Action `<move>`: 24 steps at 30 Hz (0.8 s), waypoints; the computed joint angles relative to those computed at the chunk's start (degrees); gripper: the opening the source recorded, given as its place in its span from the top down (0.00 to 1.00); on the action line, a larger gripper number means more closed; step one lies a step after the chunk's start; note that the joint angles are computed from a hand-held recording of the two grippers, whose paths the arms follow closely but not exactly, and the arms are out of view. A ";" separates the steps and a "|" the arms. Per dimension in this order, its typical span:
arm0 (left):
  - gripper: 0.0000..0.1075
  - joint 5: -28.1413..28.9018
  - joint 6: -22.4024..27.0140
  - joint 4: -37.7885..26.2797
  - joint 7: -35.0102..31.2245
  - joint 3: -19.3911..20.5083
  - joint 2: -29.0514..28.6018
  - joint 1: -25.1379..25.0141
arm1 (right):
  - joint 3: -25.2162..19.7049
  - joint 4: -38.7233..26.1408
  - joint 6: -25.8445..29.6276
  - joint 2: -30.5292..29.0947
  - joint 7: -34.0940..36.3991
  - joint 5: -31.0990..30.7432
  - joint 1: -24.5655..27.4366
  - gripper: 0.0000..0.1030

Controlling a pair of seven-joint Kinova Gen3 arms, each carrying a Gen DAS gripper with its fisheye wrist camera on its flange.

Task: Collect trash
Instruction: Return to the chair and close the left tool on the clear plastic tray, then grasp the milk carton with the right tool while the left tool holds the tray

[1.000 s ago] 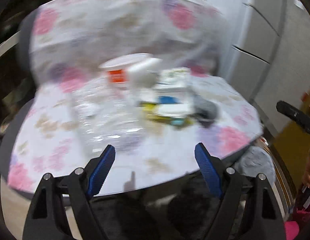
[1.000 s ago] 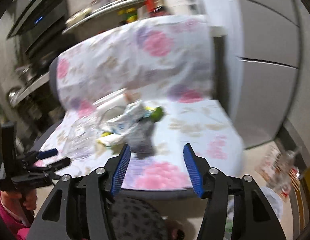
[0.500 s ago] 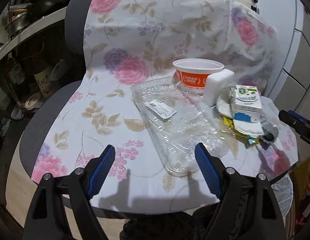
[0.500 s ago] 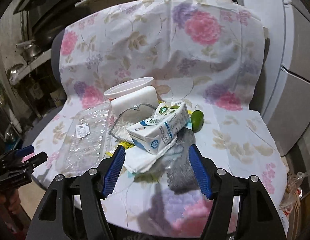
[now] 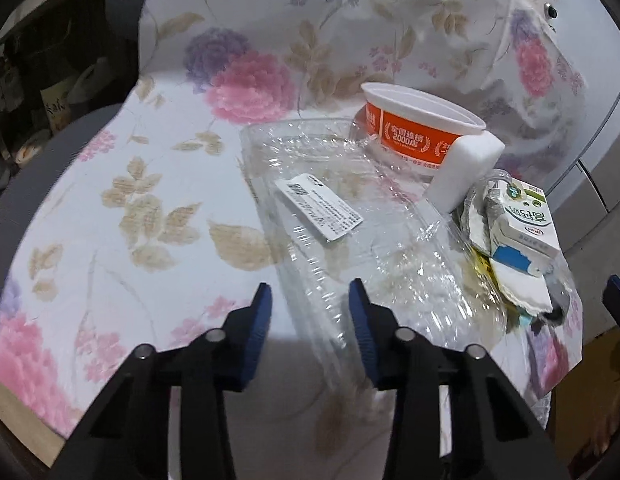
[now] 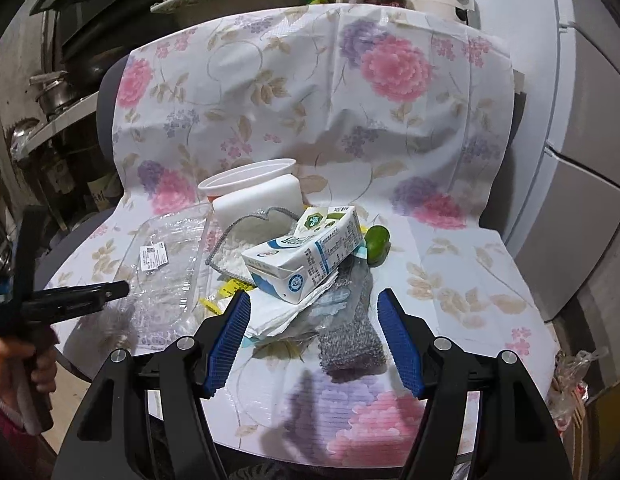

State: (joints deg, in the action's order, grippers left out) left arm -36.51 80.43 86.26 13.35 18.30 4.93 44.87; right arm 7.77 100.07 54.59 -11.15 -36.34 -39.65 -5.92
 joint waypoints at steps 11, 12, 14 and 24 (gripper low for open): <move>0.94 -6.15 4.45 -0.12 1.43 -0.21 0.08 3.49 | -1.91 -3.15 2.28 3.34 -1.24 -1.74 0.04 0.37; 0.96 -7.13 5.47 0.42 3.08 0.43 -0.85 4.03 | -2.41 -3.51 2.27 3.89 -2.15 -1.59 0.08 0.31; 0.96 -8.55 7.30 0.87 4.92 2.60 -2.45 4.11 | -2.63 -3.88 2.73 5.21 -3.11 -2.63 0.40 0.27; 0.96 -4.81 6.43 4.21 5.59 4.71 -4.89 2.31 | -6.16 -7.83 6.40 13.42 -10.62 -6.08 4.37 0.27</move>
